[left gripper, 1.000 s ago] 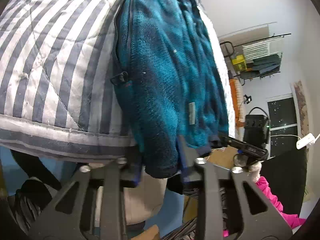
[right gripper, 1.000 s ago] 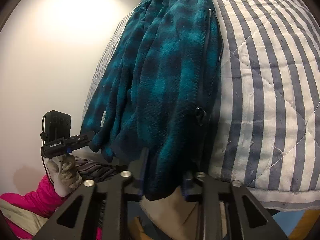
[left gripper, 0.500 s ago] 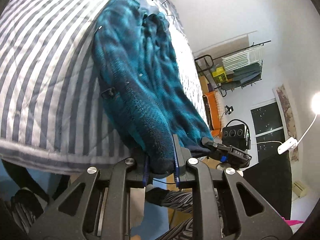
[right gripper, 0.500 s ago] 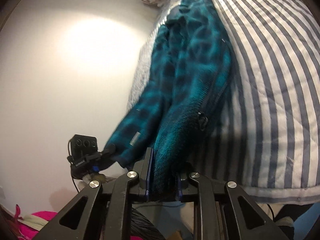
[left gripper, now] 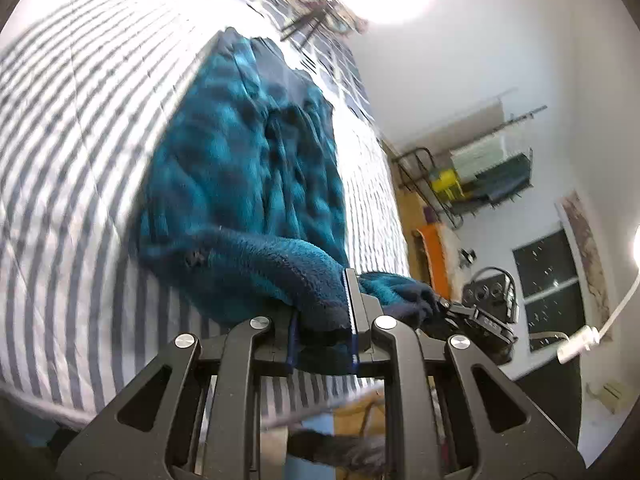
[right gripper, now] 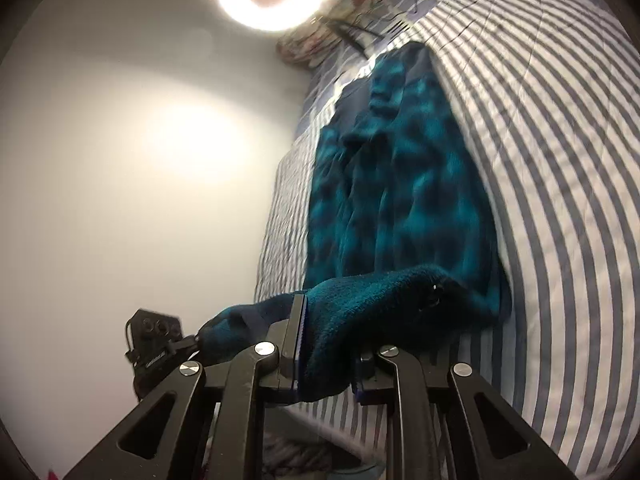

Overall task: Fold large clothes
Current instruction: 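Fold the hem up toward the collar with both tools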

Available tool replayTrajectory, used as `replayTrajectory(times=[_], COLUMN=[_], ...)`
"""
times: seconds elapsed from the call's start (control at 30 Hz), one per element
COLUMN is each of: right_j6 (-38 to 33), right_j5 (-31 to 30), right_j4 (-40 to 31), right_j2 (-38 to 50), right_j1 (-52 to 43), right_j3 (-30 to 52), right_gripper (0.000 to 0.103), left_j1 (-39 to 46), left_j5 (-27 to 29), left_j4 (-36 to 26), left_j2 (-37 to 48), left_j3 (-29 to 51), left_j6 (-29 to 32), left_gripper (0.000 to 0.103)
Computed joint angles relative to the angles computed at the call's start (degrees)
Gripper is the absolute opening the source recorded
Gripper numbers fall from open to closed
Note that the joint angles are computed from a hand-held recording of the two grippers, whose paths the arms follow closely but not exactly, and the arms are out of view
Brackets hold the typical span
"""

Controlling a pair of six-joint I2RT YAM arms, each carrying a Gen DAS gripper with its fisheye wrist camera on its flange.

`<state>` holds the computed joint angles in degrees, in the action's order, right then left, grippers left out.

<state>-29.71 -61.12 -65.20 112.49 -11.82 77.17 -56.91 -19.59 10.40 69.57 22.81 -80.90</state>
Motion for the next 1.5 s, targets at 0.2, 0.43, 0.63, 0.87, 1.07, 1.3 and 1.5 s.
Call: replayTrajectory(times=[0.2,0.43,0.63,0.87,1.07,1.3,1.5], right_j6=[15.83,23.97,25.43,24.97,23.00,25.64,11.06], right_j5=[3.65,8.33,9.58,7.03,3.05,-1.00,1.48], right_j4=[14.02,19.99,20.40,14.31,8.86,13.20,11.07], right_j2=[3.49,10.75,15.01,17.91,18.89,15.44,7.37], right_j1=[6.33,10.47,11.61,10.31,8.62,4.85,7.80], right_j3=[3.99,10.21,13.35,18.50,21.87,19.21,15.59], right_gripper=[0.017,0.016,0.017,0.023,0.039,0.064,0.041], left_j1=[12.83,21.87,25.93,29.82,30.71,31.68,30.32], left_j5=[8.33,15.15,19.52,25.38,27.13,28.77,20.39], left_j4=[3.72,8.64,11.08,12.12,9.78,9.76,2.65], left_j2=[6.96,18.92,26.73,29.68,28.51,26.88,17.76], left_j3=[1.65,4.88,7.66,9.41,10.80,11.25,11.13], left_j6=[4.92,8.41,10.60,11.75,12.56,13.41,18.73], left_gripper=[0.017,0.017,0.017,0.024,0.027,0.041,0.061])
